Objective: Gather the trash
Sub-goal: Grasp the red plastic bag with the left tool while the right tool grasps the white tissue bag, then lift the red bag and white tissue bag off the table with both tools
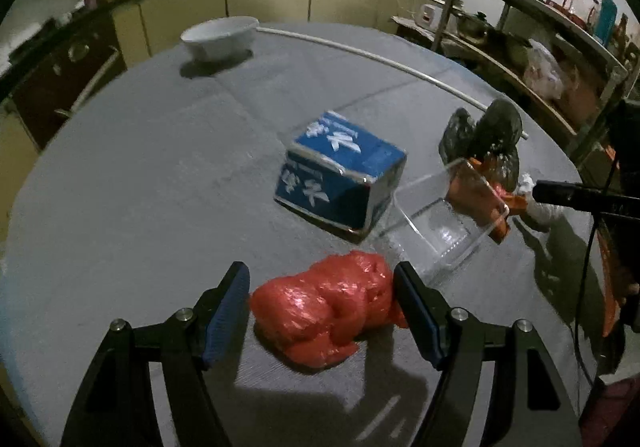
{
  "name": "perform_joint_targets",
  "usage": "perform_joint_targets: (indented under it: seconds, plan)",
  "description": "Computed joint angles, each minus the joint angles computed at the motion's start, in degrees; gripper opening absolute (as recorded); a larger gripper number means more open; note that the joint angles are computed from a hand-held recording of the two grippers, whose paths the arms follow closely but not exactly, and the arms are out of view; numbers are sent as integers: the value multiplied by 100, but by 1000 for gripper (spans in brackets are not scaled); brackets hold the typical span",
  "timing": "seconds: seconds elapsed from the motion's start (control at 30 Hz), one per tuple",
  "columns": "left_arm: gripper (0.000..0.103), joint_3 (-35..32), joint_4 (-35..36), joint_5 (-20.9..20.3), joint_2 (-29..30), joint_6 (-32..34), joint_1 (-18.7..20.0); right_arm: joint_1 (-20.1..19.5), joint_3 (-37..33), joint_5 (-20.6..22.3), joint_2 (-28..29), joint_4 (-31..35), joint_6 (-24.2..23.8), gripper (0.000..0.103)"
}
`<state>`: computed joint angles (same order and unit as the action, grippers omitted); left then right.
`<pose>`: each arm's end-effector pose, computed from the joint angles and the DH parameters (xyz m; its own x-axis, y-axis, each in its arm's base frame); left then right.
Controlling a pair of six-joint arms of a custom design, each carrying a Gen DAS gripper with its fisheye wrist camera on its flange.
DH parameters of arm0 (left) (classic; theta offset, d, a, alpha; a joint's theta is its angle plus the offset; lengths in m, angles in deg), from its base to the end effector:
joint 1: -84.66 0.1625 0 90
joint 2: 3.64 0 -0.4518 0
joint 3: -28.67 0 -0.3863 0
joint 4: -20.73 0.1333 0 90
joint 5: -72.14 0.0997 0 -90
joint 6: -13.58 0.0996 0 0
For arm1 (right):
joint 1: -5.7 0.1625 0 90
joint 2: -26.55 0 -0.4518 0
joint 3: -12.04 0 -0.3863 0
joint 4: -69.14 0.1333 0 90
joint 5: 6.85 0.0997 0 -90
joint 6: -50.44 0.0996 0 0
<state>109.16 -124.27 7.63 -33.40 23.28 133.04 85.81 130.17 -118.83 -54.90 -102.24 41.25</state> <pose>-0.3617 -0.6723 0.0055 -0.5745 0.6930 -0.4356 0.7702 0.6379 -0.0011 0.0065 -0.5217 0.3830 -0.8767 0.3014 0.3750 -0.0182 0.7581 -0.6519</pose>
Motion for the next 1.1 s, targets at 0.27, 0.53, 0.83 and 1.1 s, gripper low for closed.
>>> perform_joint_targets:
  seconds: [0.27,0.53,0.83,1.1]
  plan:
    - [66,380,-445,-106,-107,180,-65,55,43,-375,94,-250,-233,34]
    - [63,1231,-1001,142,-483,-405,-348,-23,376,-224,-281,-134,-92,29]
    - [63,2196,-1548,802,-872,-1633,-877,33,552,-415,-283,-368,-182,36]
    - [63,2351,-1446,1567,-881,-2290,-1258,35,878,-487,-203,-1140,-587,39]
